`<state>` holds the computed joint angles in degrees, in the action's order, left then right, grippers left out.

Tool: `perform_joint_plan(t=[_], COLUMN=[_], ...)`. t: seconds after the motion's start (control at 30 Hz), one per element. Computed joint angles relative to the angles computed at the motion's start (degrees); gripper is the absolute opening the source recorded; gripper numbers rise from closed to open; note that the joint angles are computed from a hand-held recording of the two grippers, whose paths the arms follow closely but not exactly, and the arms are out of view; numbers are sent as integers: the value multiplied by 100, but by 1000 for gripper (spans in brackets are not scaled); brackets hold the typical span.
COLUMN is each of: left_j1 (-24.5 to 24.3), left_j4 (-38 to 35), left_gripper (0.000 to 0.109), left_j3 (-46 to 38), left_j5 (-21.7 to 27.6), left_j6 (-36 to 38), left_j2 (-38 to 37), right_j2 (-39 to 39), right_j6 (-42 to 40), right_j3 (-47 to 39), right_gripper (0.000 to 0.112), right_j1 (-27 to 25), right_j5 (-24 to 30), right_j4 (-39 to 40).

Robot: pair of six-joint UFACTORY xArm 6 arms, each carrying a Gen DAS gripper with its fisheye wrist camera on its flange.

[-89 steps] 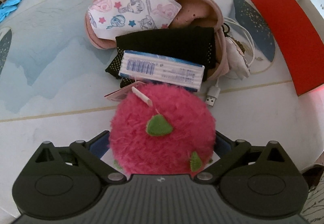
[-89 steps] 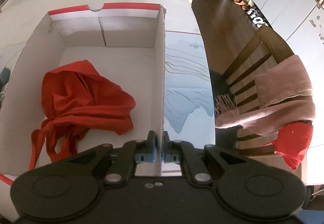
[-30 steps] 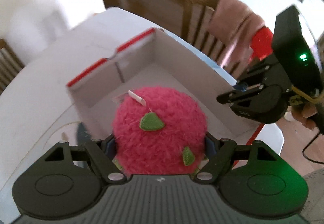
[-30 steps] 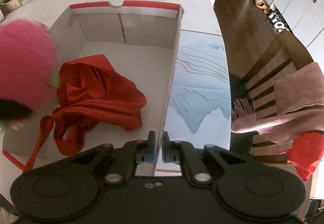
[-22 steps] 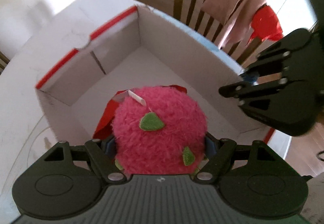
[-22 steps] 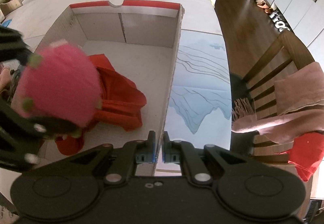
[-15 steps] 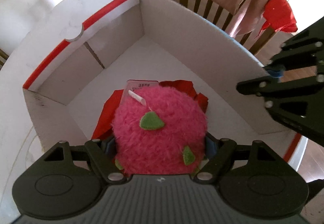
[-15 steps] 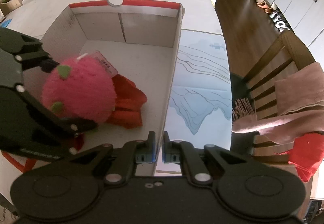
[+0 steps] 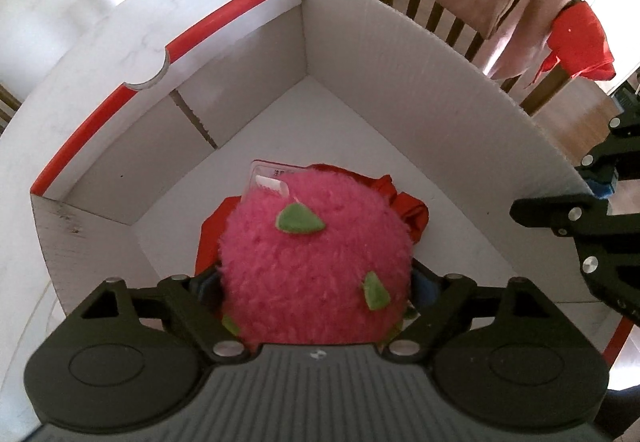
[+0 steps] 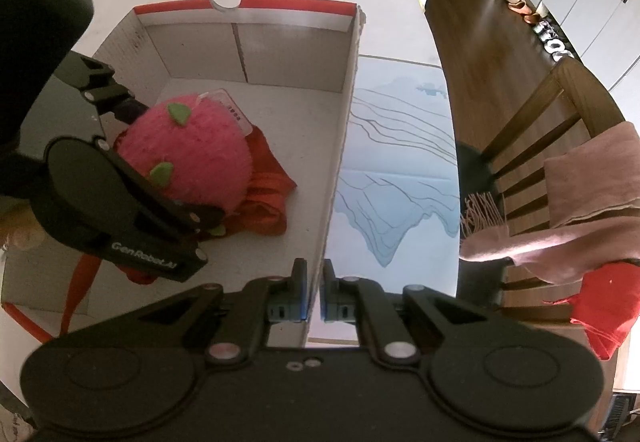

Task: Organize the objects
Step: 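Carry the pink fuzzy ball into the box and release it onto the red bag, then return the left gripper to the pile and grasp the blue card box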

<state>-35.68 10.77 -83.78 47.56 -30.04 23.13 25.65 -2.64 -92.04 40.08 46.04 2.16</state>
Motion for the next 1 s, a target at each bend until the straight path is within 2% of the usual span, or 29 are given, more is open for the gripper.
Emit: perform_joint_plan(t=[0.17,0.37,0.83,1.0], left_j1=[2,33,17,-16], left_j4=[-81,-3,303,566], left_gripper=[94,94,98,101], left_j3=[57,530,1832,2425], left_j5=[-11,-340,-975,-1113], left_j6=[59,-157,-829,-1340], left_j2=[-108,-578,-2007,-2665], right_j2=[4,12,94,99], right_j6=[-3,-4,38,50], right_j3=[-7,-24,-178,-189], right_gripper=[5,5,5,5], right_j1=[0,6,57,65], right_j5=[4,24,175,185], right_j4=[-10,-37,-242,-270])
